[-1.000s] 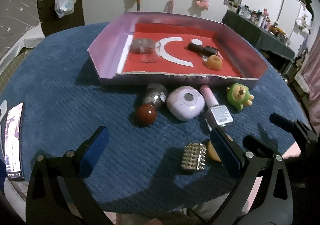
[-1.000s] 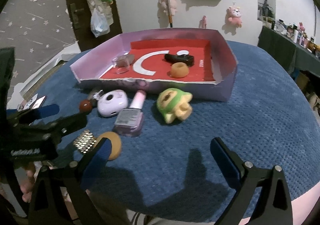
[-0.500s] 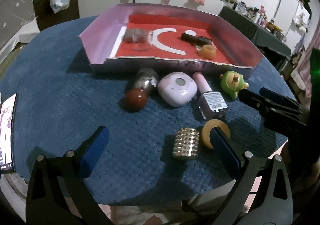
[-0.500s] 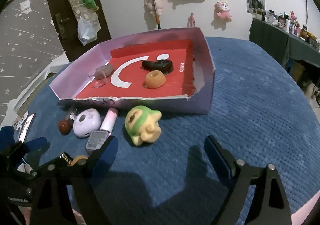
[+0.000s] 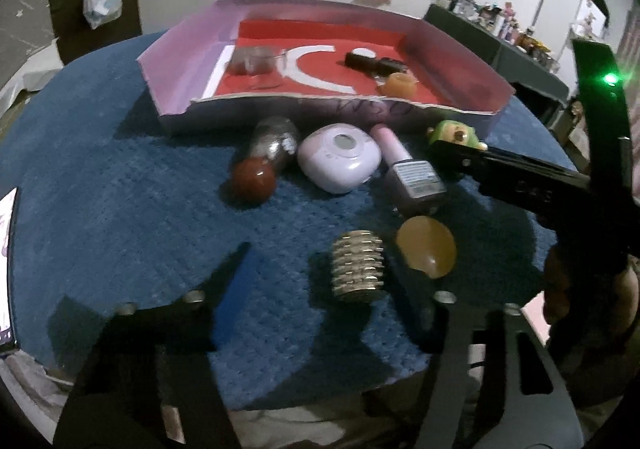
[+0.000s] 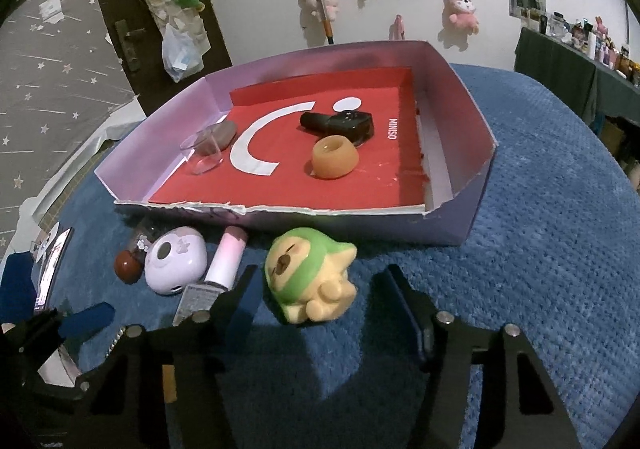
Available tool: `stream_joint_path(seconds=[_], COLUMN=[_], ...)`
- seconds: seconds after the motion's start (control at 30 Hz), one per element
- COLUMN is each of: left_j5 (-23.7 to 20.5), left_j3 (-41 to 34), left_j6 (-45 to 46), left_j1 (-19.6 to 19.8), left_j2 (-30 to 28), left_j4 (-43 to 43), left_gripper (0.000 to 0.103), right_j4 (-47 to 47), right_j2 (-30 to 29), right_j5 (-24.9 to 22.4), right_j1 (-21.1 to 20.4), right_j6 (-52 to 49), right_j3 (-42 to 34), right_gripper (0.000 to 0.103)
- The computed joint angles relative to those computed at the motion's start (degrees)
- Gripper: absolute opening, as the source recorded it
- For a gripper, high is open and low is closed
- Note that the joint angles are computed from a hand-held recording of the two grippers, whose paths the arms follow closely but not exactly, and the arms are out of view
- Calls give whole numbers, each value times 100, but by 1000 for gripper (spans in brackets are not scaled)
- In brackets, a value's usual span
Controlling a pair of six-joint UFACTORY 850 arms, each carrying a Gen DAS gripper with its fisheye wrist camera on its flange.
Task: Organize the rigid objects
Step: 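Grasp the silver studded cylinder with the left gripper while the right grasps the green frog toy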
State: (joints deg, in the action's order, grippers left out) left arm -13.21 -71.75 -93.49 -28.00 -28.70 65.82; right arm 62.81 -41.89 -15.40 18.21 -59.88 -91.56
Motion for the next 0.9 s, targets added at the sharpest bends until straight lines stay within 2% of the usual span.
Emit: stream_joint_path(seconds=[0.07,0.13,0.2,0.37,0.9], left_j5=[100,179,45,-26,104], left_j3=[-19,-61,-102,-20,1], left_j6=[73,322,300,-651,-1691], left_j1=[-9,-39,-118,-151,158], left_j2=[-10,-32,-52,63,220], left_j4=[42,-40,166,1203,2083], left_gripper=[31,24,24,24,24], right_j4=[5,35,-100,53,1639], right_j2=[-16,-26,-17,57,649], right_j5=[-65,-186,-188,-260,-438], right_j1=[-3,-8,17,-8,-110], right_j6=[-7,-68,-2,-95,-1632], right_j3=[-30,-52,-49,24,479], right_gripper=[57,48,46,45,45])
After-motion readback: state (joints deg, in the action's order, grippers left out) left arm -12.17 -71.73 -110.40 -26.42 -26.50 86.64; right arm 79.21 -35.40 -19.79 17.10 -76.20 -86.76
